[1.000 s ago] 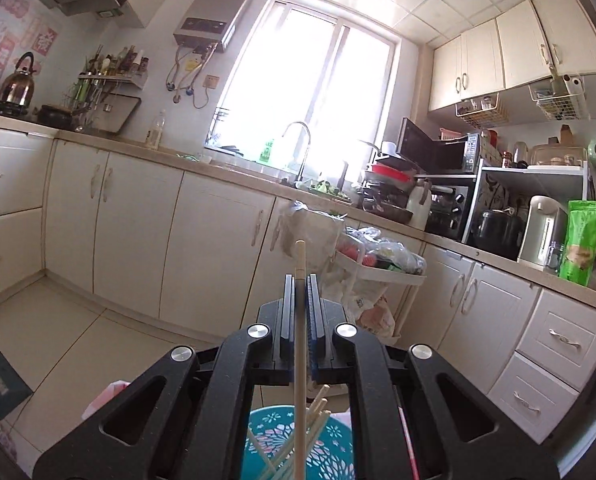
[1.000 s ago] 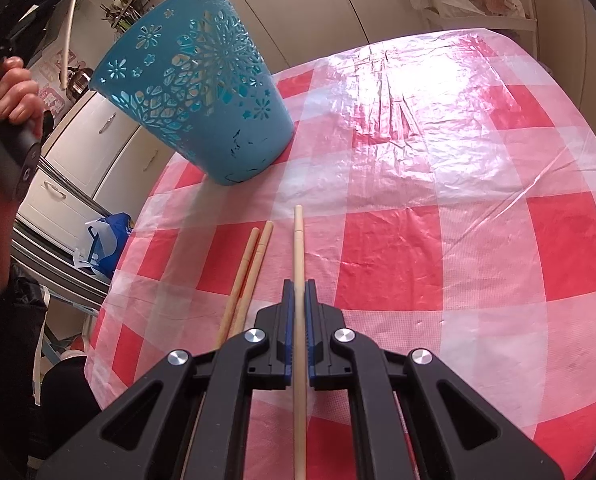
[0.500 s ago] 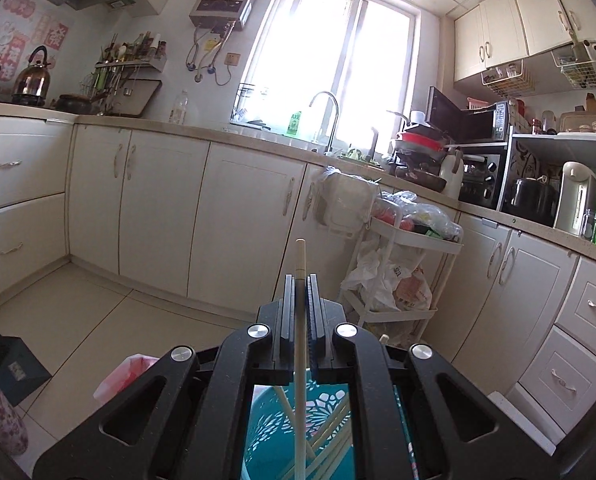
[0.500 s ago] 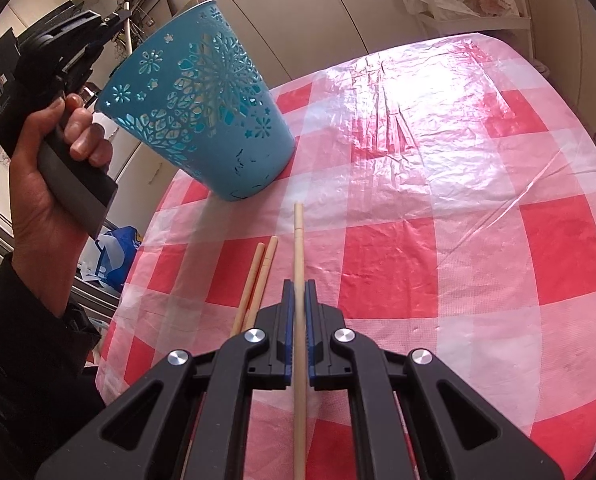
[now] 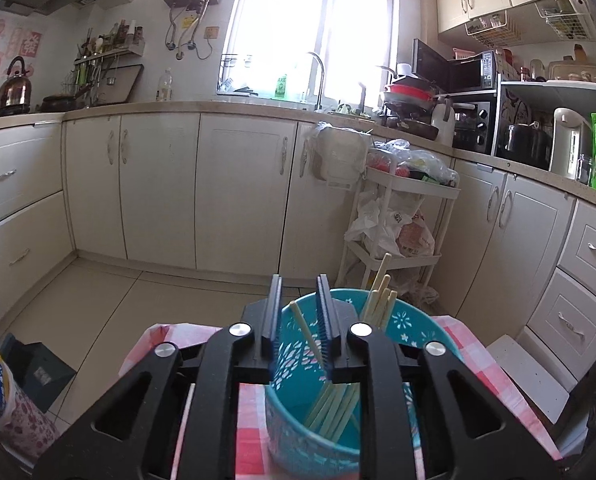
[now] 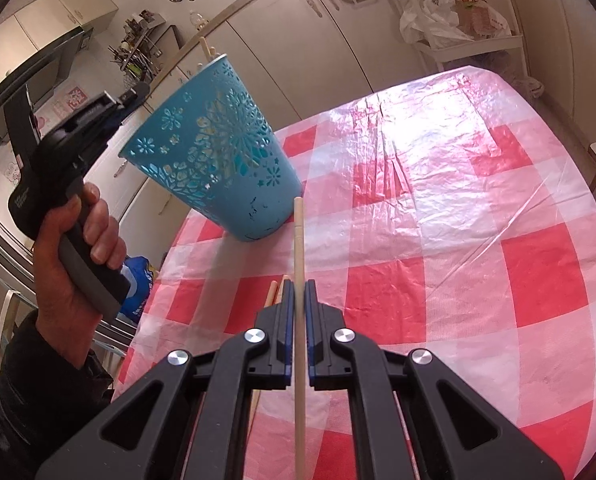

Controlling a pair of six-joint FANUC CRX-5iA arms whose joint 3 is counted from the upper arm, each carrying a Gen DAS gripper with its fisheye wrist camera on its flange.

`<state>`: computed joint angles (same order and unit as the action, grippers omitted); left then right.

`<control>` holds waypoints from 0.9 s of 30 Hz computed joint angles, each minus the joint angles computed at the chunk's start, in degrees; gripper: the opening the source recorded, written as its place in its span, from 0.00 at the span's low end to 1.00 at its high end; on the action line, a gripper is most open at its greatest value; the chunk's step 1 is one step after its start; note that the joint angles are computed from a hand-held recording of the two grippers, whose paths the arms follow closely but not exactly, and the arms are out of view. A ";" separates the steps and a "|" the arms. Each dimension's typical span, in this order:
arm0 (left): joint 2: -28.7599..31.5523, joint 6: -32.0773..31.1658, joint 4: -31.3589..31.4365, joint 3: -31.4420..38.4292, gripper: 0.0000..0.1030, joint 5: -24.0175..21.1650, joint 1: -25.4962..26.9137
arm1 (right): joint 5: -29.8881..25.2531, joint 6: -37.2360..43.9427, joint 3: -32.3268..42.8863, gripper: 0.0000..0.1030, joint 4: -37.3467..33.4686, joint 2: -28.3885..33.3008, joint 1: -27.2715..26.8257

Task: Organize utensils
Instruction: 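Carry the right chopstick over the teal bin and open the right gripper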

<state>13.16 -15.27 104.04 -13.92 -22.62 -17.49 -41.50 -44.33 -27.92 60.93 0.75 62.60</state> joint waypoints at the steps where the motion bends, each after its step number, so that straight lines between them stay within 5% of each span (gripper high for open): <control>1: -0.97 0.02 -0.10 -1.17 0.32 -0.42 0.60 | -0.48 -1.32 -0.37 0.06 1.88 -0.25 0.00; 4: -4.28 0.61 -1.61 -5.78 0.40 -2.28 3.09 | -1.73 -5.47 -1.64 0.06 7.96 -1.43 -0.33; 9: -8.16 -5.80 4.71 -12.66 0.50 -0.92 3.33 | -4.25 -8.10 -0.52 0.06 15.71 -2.01 -1.91; 12: -7.07 0.26 -2.94 -12.29 0.53 -3.10 5.47 | -4.64 -6.83 2.50 0.06 18.61 -1.00 -4.65; 19: -6.52 5.32 -6.51 -10.93 0.62 -3.53 7.26 | -7.35 2.10 16.20 0.06 23.08 6.65 -10.54; 27: -5.34 16.87 -15.26 -7.92 0.67 -2.80 10.63 | -10.66 16.88 31.48 0.06 15.31 17.82 -14.03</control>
